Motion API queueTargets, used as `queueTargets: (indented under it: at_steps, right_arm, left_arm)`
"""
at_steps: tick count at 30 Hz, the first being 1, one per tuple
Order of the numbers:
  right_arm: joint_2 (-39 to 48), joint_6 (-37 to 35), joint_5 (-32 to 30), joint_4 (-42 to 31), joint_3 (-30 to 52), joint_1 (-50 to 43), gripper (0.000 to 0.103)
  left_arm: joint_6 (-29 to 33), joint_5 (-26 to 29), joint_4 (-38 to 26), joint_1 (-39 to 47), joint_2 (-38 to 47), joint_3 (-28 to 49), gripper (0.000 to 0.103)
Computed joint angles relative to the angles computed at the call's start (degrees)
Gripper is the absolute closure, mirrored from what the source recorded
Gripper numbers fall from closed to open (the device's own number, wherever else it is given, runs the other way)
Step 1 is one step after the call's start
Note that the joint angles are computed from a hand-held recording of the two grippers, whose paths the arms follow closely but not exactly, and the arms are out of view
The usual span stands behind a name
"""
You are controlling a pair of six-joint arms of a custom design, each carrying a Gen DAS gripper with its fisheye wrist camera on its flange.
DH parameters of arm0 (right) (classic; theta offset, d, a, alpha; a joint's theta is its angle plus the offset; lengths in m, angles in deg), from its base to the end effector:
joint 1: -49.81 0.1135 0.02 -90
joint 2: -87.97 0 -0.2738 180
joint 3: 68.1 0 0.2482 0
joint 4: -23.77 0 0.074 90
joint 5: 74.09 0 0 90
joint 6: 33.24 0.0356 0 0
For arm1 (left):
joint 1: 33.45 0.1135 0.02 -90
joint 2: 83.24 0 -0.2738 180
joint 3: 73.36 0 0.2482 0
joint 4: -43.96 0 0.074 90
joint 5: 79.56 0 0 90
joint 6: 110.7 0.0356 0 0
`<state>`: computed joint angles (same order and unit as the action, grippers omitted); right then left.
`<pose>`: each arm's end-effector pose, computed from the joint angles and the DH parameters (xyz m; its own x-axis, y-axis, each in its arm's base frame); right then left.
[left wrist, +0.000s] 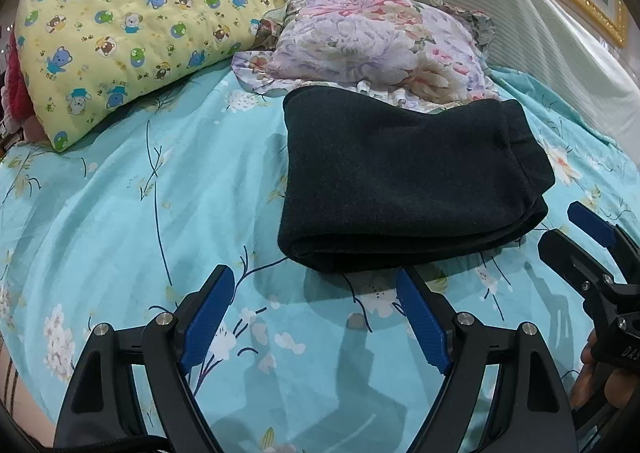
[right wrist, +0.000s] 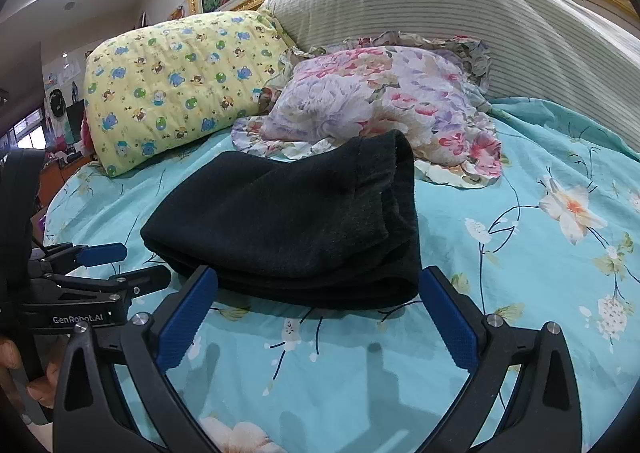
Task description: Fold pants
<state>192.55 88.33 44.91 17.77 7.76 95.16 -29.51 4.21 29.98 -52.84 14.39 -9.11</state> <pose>0.2885 0.2675 0.1993 -0.5202 0.1250 -0.8449 -0.0820 0.9774 0.1951 0.3198 -0.1085 0.1678 -0.7256 0.0940 -0.6816 0.1513 0.9882 -0.0249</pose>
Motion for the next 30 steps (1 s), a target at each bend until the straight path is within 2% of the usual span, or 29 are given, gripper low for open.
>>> queueTargets:
  at_steps: [14,30]
  right_arm:
    - [2.28,0.05,-0.50,0.52,1.80,-0.08,0.002]
    - [2.60,0.70,0.57,1.23,1.93,0.13,0.002]
  left_arm:
    - [-0.02,-0.35,1.13,0.23,1.99,0.82,0.019]
    - [0.01,-0.22,3.16,-0.20,0.43,-1.18,0.019]
